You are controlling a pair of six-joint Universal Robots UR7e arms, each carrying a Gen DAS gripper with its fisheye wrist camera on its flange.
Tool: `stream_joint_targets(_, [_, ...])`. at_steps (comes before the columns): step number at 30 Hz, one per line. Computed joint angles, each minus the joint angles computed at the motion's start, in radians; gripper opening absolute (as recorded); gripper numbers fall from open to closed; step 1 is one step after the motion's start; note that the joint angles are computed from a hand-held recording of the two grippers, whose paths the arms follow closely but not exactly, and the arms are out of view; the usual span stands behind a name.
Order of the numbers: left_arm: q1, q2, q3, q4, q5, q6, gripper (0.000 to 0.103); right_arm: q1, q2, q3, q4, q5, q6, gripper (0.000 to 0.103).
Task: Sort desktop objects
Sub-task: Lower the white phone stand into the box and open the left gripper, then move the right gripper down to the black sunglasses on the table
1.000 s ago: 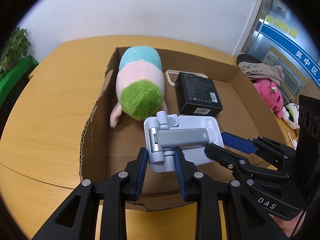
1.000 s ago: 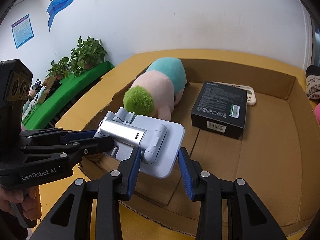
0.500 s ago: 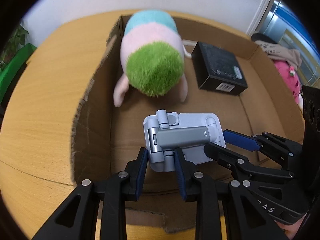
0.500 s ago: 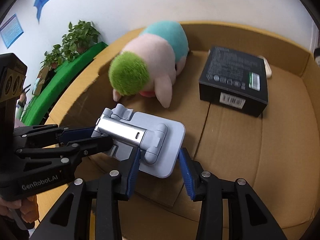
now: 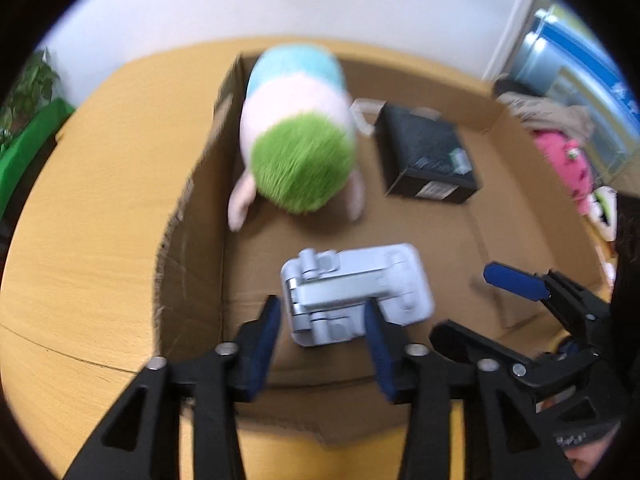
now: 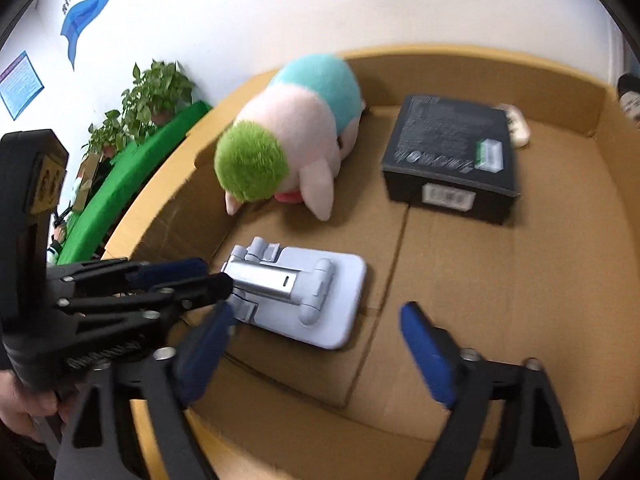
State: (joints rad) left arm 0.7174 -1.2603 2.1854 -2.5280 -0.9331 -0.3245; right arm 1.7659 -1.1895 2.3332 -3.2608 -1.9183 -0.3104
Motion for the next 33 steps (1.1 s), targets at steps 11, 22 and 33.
stream_joint_targets(11, [-0.215, -0.218, 0.269, -0.213, 0.104, -0.143, 0.078, 0.023, -0.235, 0.265, -0.314, 0.057, -0.035, 0.103])
stream_joint_targets(22, [-0.308, -0.246, 0.309, -0.161, 0.131, -0.233, 0.078, 0.023, -0.356, 0.304, -0.239, 0.081, -0.071, 0.103])
stream_joint_targets(33, [-0.362, -0.22, 0.325, -0.106, 0.134, -0.313, 0.078, -0.047, -0.45, 0.354, -0.168, 0.135, -0.106, 0.103])
